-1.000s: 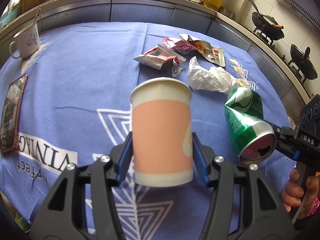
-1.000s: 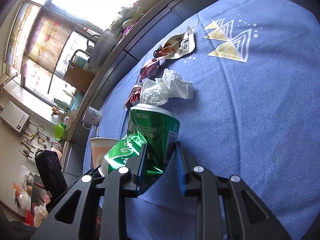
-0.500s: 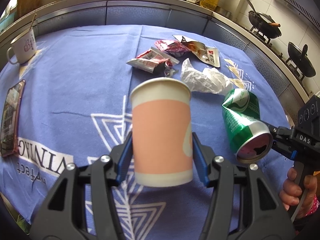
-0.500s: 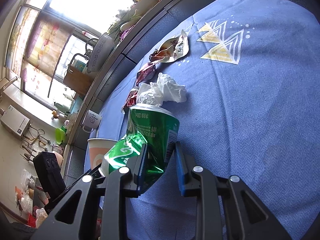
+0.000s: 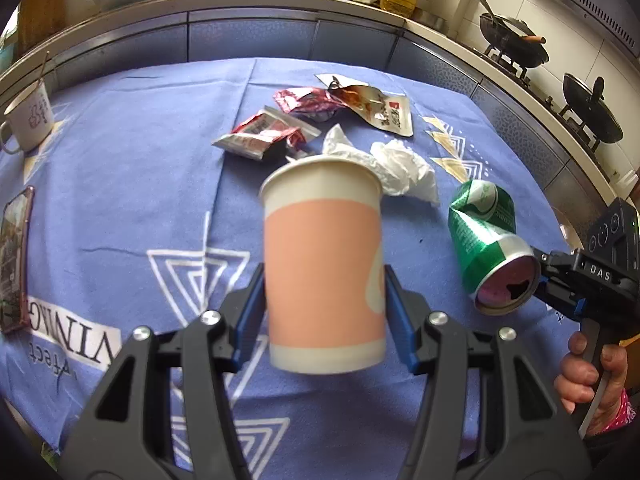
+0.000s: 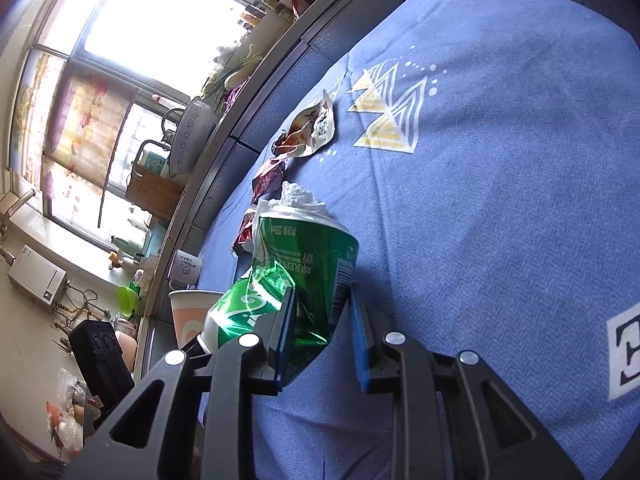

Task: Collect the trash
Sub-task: 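Carry the paper cup and green can toward the wooden bin with both tools, then open both tools over the wooden bin, dropping the cup and can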

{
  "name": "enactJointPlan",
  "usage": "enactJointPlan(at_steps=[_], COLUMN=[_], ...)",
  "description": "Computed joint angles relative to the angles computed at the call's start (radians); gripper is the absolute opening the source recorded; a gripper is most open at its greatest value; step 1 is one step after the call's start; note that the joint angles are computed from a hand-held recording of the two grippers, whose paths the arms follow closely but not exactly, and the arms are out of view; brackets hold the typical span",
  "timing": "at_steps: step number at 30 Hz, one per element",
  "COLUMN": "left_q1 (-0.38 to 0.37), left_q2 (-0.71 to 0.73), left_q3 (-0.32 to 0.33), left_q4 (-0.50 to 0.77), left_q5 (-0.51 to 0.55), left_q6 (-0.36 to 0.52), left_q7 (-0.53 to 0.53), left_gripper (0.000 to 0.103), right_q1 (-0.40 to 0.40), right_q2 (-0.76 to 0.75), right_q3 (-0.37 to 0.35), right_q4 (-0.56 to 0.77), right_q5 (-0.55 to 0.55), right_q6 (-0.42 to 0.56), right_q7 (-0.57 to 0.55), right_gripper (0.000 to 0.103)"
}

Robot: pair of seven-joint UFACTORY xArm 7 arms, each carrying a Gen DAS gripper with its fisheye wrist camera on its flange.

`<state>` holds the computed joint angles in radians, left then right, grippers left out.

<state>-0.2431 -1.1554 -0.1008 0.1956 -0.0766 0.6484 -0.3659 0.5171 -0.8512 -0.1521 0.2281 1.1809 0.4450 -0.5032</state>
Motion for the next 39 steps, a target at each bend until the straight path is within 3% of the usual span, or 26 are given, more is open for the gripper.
enactJointPlan(at_steps=[12, 17, 22, 26, 30, 36, 39], left_q1=[-0.092, -0.147, -0.216, -0.271, -0.326, -0.426, -0.478], left_q2=[0.354, 0.573, 0.843, 1.077, 1.311, 1.635, 1.769], left_q3=[-0.042, -0.083, -0.119, -0.156, -0.198, -0.217, -0.196], left_q4=[0.201, 0.359, 0.594, 0.839, 1.104, 1.498, 1.667], left_q5=[-0.012, -0.004, -0.005, -0.015, 0.026, -0.002, -0.005], left_q6=[-0.176, -0.253, -0.285, -0.249, -0.183, -0.025, 0.061], left_q7=[0.039, 0.067, 0.122, 0.182, 0.2, 0.239, 0.231], left_gripper=[0.053, 0.053, 0.053, 0.053, 0.054, 0.055, 0.058], right_q1=[-0.152, -0.291, -0.482, -0.596, -0.648, -0.624, -0.578], right_q2=[-0.104, -0.176, -0.2, -0.132, -0.02, 0.154, 0.199], right_q3=[-0.109, -0.194, -0.318, -0.41, -0.477, -0.552, -0.603], right_q4=[-0.016, -0.022, 0.004, 0.055, 0.106, 0.16, 0.178], right_q5=[-0.128, -0.264, -0.421, -0.517, -0.586, -0.594, -0.527], right_q6=[0.004, 0.029, 0.052, 0.023, -0.042, -0.097, -0.11], right_q7=[0.015, 0.044, 0.033, -0.018, -0.107, -0.226, -0.286], right_gripper=[0.024, 0.024, 0.023, 0.023, 0.023, 0.023, 0.029])
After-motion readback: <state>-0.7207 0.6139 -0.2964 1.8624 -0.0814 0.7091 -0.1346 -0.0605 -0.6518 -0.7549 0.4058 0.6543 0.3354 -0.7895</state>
